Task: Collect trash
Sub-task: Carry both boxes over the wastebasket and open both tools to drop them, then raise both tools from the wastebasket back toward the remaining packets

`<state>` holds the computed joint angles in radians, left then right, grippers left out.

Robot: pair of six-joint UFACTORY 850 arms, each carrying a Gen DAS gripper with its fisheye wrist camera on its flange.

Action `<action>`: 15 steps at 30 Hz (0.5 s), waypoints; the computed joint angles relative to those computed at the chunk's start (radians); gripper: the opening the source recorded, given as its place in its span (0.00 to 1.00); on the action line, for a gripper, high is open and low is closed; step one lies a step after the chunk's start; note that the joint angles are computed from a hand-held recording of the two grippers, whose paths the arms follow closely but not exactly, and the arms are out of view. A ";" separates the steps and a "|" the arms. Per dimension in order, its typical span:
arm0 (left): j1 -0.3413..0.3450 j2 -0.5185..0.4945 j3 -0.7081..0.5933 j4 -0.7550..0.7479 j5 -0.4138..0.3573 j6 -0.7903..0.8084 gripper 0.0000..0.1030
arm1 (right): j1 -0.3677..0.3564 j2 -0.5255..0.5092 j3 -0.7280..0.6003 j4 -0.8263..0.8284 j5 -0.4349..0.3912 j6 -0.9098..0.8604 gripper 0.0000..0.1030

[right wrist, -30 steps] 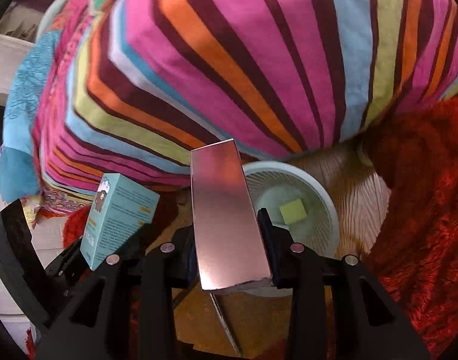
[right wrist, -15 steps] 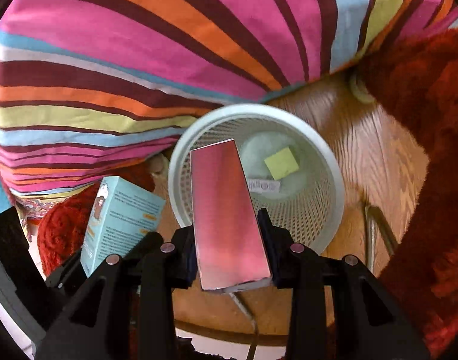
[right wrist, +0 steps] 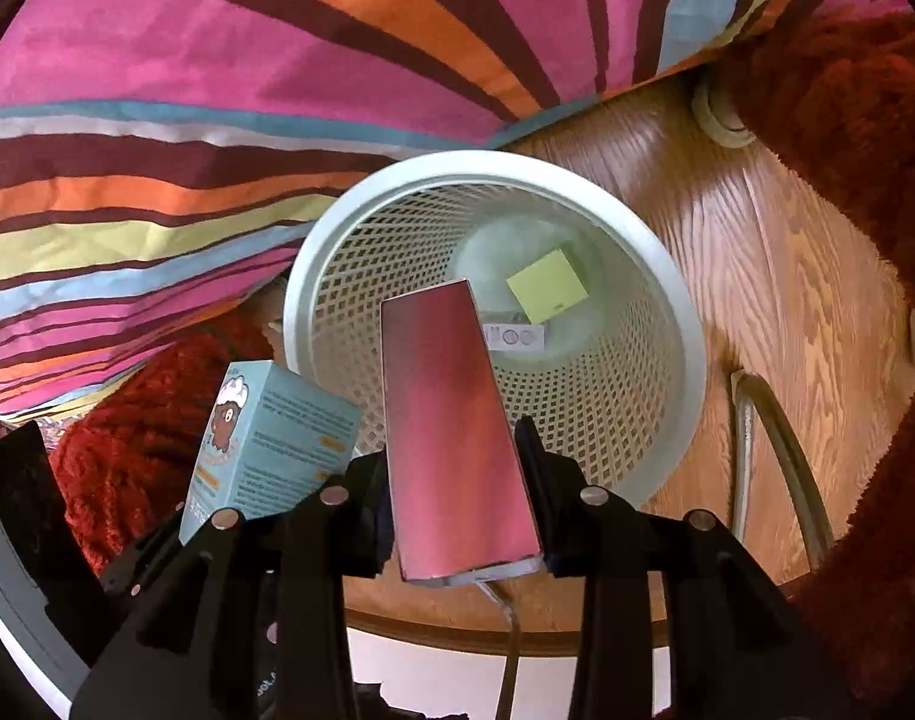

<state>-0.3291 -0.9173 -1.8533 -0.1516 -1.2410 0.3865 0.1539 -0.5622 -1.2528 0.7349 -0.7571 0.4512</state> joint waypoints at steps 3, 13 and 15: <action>-0.002 -0.016 -0.013 0.007 -0.016 -0.004 0.47 | 0.003 -0.011 -0.003 0.001 -0.002 -0.003 0.33; -0.004 -0.043 -0.035 0.047 -0.033 -0.050 0.78 | -0.007 0.010 0.028 0.001 0.041 0.063 0.68; -0.004 -0.045 -0.037 0.049 -0.030 -0.061 0.78 | -0.007 0.011 0.031 0.006 0.038 0.062 0.68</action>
